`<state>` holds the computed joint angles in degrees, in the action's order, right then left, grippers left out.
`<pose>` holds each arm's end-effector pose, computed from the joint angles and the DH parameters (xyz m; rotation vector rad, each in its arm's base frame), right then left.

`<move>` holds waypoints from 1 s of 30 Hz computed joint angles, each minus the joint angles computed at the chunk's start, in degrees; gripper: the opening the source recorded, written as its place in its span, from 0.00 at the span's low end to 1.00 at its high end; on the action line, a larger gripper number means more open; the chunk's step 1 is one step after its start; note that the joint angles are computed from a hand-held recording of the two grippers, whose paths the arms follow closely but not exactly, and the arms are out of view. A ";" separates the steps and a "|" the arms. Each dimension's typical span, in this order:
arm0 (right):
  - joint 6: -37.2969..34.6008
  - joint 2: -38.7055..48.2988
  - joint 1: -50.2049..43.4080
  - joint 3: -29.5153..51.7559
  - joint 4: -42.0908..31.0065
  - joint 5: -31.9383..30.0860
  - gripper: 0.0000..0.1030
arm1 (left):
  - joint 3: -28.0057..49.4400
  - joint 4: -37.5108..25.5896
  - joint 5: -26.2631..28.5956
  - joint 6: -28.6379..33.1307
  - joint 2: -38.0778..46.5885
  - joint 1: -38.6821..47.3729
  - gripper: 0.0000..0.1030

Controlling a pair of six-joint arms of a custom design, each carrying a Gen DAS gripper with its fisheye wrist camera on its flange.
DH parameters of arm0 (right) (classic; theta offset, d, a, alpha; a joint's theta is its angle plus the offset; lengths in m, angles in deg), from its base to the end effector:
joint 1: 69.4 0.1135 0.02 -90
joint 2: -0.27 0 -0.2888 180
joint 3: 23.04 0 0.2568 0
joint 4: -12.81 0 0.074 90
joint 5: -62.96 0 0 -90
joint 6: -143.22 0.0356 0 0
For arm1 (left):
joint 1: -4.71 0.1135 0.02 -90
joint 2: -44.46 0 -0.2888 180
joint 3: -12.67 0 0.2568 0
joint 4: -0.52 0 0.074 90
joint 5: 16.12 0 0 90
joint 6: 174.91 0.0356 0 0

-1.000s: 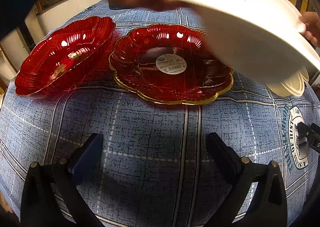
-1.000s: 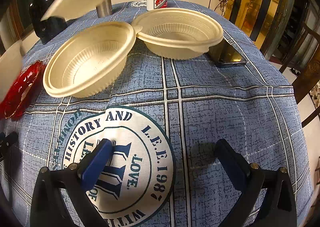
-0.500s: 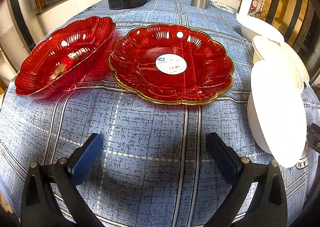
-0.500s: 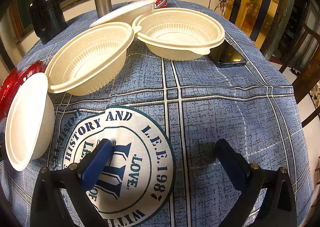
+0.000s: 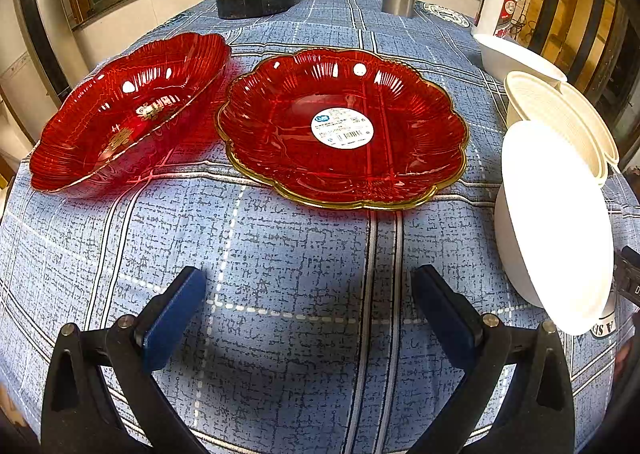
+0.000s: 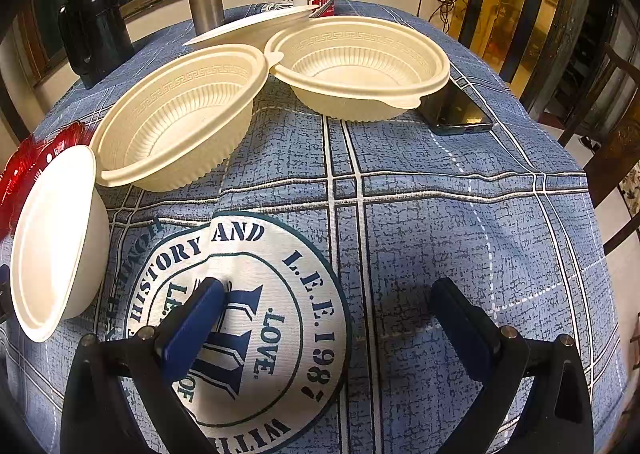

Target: Organize plates and bowls

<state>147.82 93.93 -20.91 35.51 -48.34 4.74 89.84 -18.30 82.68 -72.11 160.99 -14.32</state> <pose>0.1712 0.1652 0.1504 0.9903 2.4310 -0.3727 0.3812 -0.1372 0.1163 0.7635 2.4708 -0.2387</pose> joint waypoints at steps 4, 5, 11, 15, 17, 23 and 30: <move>0.11 -0.08 -0.07 -0.06 0.04 0.01 1.00 | -0.43 0.87 -1.86 -2.60 0.01 -1.12 1.00; -0.19 -0.34 -0.09 -0.29 0.26 0.03 1.00 | -0.38 0.84 -1.77 -2.65 0.07 -1.09 1.00; -3.38 -7.17 2.04 -3.60 2.89 -1.87 1.00 | -0.53 -1.78 -0.81 -1.12 -0.93 -0.70 1.00; 1.75 -10.21 9.92 -2.87 -1.19 1.27 1.00 | -6.40 0.42 3.67 4.71 -5.53 1.61 1.00; 3.77 -8.79 13.16 -0.31 -5.24 2.76 0.99 | -10.03 2.25 5.50 7.74 -8.69 2.97 1.00; -3.91 -6.57 17.00 7.61 -5.25 8.08 0.99 | -12.27 1.29 12.17 10.49 -15.83 9.19 1.00; -18.79 -6.39 15.71 11.35 6.29 8.09 0.94 | -3.43 -5.66 17.66 9.40 -12.16 18.57 0.96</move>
